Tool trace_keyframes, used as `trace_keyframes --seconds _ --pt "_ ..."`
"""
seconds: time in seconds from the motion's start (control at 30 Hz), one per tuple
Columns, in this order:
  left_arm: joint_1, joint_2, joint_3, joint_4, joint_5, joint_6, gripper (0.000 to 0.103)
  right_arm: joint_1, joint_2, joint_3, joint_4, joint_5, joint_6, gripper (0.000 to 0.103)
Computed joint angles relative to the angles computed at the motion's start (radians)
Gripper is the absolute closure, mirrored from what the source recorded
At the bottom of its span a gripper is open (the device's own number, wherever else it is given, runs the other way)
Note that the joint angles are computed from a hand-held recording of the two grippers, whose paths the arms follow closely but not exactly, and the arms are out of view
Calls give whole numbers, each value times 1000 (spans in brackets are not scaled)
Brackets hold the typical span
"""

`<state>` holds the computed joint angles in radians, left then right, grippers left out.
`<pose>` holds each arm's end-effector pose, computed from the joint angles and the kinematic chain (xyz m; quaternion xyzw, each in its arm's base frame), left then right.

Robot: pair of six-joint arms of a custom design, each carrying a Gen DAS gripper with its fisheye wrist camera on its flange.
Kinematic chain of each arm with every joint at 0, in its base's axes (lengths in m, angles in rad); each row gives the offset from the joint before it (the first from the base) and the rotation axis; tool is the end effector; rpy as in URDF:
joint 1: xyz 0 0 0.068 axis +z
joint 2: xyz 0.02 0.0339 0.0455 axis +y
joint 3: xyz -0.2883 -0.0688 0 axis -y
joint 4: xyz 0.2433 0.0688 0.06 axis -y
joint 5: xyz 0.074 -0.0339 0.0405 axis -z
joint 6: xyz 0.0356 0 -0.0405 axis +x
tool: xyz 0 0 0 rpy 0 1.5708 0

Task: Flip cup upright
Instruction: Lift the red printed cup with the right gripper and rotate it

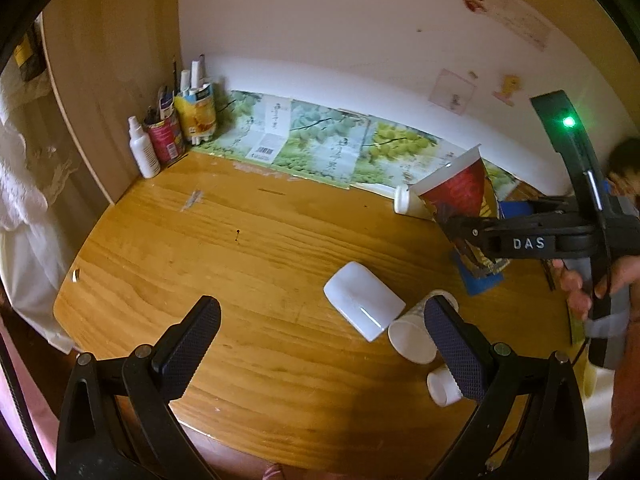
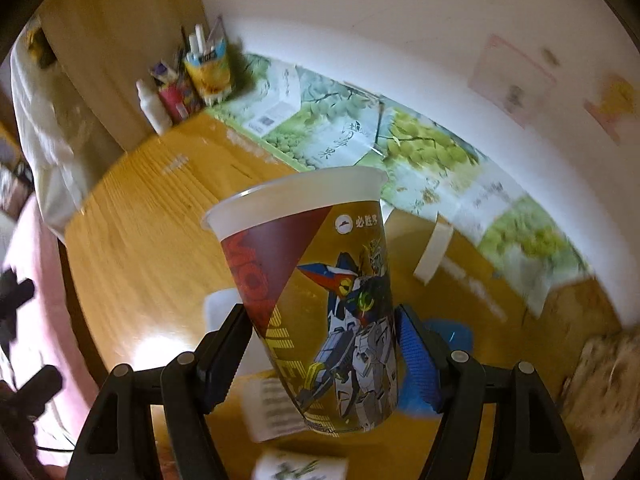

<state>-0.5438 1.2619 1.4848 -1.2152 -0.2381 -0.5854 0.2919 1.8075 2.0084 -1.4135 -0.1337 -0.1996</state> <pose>0.1890 -0.1044 0.4095 -0.0537 0.9508 -0.0554 0.3002 0.3361 0.1059 0.3988 -0.2504 0.9494 0.0739 0.1745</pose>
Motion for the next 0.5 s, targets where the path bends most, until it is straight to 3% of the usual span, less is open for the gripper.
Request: trace_keyframes --seconds 0.27,0.5 --pt "32 -116 -58 -30 47 149 2 15 -224 -230 -9 -27 364 30" --pt "76 -205 -114 -55 115 276 2 65 -464 -483 65 -70 644 30"
